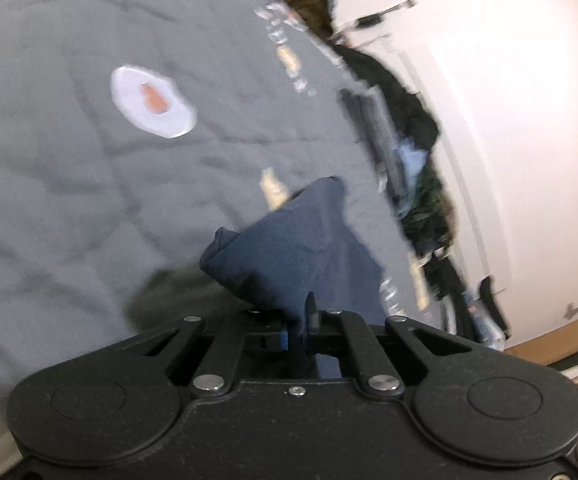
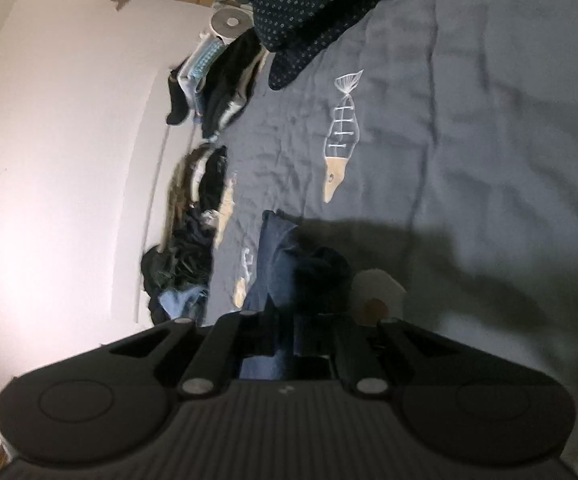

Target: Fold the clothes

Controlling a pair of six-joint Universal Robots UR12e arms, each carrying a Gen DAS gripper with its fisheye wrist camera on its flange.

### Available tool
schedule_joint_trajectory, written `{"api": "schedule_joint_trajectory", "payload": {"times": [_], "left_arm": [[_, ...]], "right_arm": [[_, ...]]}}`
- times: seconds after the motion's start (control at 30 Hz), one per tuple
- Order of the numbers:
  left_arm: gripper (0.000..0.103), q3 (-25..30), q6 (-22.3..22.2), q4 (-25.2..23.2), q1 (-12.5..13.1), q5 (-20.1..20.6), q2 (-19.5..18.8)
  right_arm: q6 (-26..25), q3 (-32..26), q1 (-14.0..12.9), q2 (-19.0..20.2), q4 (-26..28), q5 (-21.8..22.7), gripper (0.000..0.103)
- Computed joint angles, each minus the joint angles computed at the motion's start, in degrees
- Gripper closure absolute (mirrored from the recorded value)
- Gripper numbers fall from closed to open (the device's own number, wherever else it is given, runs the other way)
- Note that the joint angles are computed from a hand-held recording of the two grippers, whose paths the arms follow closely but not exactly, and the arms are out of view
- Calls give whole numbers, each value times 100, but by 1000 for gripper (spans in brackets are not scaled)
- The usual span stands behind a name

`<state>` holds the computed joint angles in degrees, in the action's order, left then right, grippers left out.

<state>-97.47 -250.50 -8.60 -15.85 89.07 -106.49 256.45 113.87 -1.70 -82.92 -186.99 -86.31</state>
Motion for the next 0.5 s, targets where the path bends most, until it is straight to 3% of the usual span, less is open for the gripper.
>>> {"api": "schedule_joint_trajectory", "payload": {"times": [0.03,0.1,0.17,0.23,0.37,0.5], "left_arm": [[87,-19,-151,-331,29,-79,33],[84,-44,-263,-544,46,-113,27],[82,-18,-135,-496,14,6,-3],[73,-3,-29,-373,-24,141,-25],[74,-32,-173,-255,-48,226,-29],[87,1,87,-248,-96,450,-11]], "right_arm": [[-48,21,-10,-44,193,23,97],[-35,69,-19,-66,460,34,97],[-23,110,-28,-85,728,46,93],[-64,115,-23,-103,979,27,91],[-348,0,32,-268,1539,-215,76],[-594,-22,55,-546,2046,-698,62]]}}
